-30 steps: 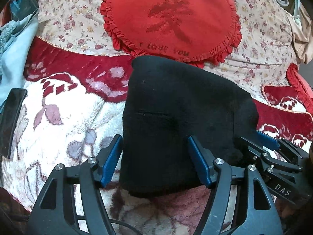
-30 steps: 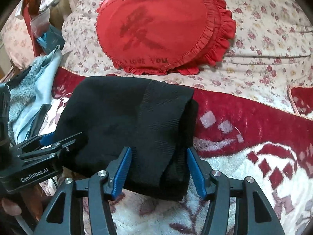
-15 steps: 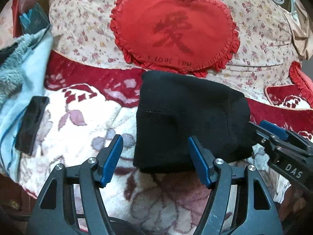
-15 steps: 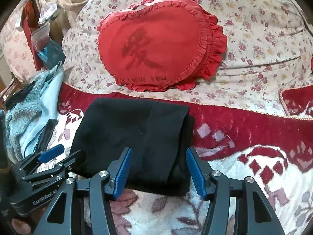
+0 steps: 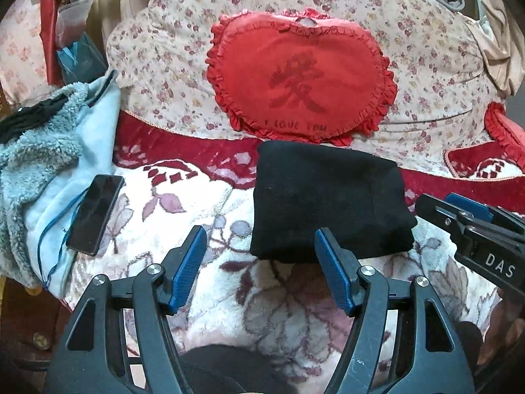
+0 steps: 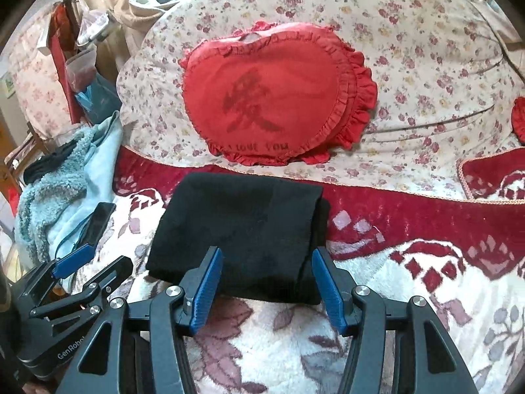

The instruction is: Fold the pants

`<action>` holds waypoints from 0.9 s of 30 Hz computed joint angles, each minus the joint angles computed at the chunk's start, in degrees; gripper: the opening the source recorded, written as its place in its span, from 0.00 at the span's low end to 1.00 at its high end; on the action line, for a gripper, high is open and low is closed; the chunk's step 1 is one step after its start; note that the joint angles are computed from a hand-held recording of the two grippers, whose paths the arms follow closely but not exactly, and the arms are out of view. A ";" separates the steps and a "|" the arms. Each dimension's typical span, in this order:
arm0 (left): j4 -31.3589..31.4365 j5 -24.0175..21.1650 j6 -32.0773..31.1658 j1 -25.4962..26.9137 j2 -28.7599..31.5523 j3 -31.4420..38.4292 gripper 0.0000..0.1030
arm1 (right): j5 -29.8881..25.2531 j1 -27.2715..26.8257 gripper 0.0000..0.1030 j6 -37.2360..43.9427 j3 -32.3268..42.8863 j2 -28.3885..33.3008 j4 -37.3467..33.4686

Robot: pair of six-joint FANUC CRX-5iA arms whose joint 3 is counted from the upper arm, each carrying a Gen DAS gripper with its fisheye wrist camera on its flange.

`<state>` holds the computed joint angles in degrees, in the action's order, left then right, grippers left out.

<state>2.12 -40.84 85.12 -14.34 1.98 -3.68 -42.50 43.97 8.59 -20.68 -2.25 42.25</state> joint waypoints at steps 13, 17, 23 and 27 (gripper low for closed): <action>4.12 1.27 -2.09 1.91 -5.23 -4.30 0.67 | -6.07 4.05 0.53 -0.44 0.73 -1.16 3.67; 4.42 1.28 -2.23 2.17 -6.66 -5.09 0.67 | -7.62 5.04 0.53 -1.06 0.78 -1.58 4.73; 3.49 1.63 -2.22 1.70 -9.40 -5.94 0.67 | -10.30 6.83 0.53 -0.27 1.51 -1.77 4.23; 2.67 2.11 -2.11 1.53 -11.37 -6.32 0.67 | -10.81 8.03 0.53 -1.99 0.79 -2.84 6.11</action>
